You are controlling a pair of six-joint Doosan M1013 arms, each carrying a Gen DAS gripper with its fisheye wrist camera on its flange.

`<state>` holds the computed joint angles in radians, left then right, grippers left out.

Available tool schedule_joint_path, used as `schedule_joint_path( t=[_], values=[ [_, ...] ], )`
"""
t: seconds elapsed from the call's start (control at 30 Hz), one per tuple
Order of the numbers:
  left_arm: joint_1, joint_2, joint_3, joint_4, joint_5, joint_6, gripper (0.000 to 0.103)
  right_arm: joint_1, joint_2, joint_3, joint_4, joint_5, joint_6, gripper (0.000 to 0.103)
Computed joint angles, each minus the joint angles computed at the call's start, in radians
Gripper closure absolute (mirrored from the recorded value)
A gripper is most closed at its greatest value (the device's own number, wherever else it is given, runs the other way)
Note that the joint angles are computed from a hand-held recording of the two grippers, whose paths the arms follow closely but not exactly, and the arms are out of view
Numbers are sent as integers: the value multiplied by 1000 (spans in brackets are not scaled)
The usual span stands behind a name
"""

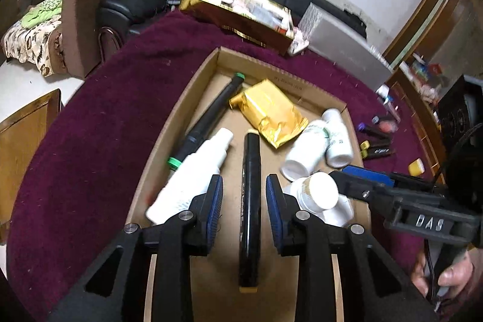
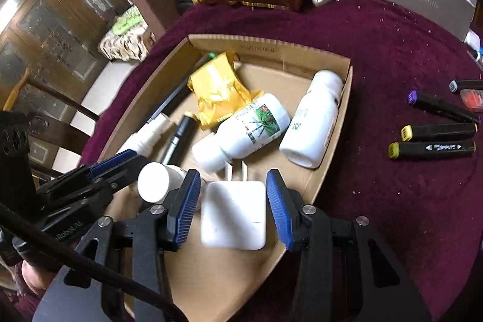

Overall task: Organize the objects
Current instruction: 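Open both grippers to release the marker and the charger in the box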

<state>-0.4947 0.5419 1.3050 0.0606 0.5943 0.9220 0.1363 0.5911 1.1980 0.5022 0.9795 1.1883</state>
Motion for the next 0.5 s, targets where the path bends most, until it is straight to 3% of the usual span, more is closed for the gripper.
schedule_joint_path(
  t=[0.13,0.17,0.2,0.27,0.33,0.43,0.5],
  values=[
    [6,-34,47,3,-57,-15,74,-26,-49,57,152,-65,-97,45],
    [7,-43,63,2,-76,-20,74,-38,-50,62,237,-33,-148,45],
    [7,-48,72,12,-85,-34,74,-54,-40,54,341,49,-196,45],
    [8,-59,90,26,-103,-57,74,-72,-4,22,461,211,-214,45],
    [9,-64,99,36,-109,-69,74,-75,24,4,521,305,-201,45],
    [11,-69,110,49,-106,-90,74,-69,54,-18,543,373,-173,45],
    [13,-75,120,51,-111,-98,74,-62,62,-24,529,370,-150,44]
  ],
)
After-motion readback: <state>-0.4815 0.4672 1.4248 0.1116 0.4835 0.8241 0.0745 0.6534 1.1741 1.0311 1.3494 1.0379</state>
